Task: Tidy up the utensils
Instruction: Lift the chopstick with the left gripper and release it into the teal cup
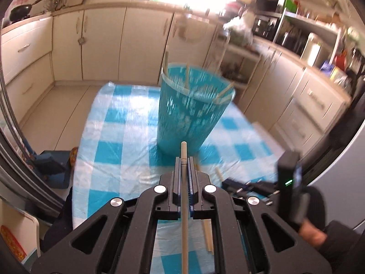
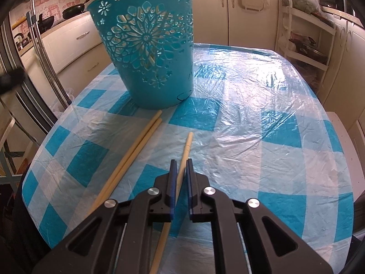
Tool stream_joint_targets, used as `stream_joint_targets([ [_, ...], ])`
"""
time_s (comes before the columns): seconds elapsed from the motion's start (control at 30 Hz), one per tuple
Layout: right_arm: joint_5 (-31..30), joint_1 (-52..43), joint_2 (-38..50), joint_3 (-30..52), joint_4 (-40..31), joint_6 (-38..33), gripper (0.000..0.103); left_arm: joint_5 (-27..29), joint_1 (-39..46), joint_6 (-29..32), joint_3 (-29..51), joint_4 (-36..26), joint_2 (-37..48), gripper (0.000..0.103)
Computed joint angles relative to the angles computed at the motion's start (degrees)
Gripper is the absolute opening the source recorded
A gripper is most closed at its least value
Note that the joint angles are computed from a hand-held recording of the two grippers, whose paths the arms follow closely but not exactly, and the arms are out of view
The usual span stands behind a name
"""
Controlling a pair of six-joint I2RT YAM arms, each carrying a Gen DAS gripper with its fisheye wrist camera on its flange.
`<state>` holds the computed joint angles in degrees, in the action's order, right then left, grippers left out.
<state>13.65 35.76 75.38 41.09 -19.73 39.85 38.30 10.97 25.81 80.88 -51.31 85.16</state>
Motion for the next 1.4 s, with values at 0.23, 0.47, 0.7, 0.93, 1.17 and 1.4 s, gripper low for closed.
stream_joint_targets([
  [0.23, -0.1, 0.05, -0.15, -0.19, 0.23, 0.27, 0.009, 9.07, 3.5, -2.73, 9.28, -5.37, 0.92, 0.005],
  [0.47, -1.7, -1.0, -1.43, -1.62, 1.59, 0.67, 0.009, 13.35, 2.32, -9.38, 14.49, -3.21, 0.54, 0.005],
  [0.7, -3.68, -2.17, -2.55, -2.94, 3.13, 1.09, 0.009, 13.83, 0.61, -18.79, 17.05, 4.92, 0.16, 0.005],
  [0.93, -5.55, -3.13, -3.53, -4.14, 4.56, 1.47, 0.01, 11.6, -1.74, -27.81, 18.94, 14.9, 0.24, 0.005],
  [1.17, -6.84, -3.56, -4.31, -5.07, 5.75, 1.33, 0.015, 7.65, -5.23, -34.07, 20.71, 21.47, 2.95, 0.005],
  [1.4, -8.61, -4.63, -5.33, -6.38, 7.13, 1.42, 0.017, 1.28, -9.73, -36.3, 20.01, 28.18, 5.26, 0.005],
])
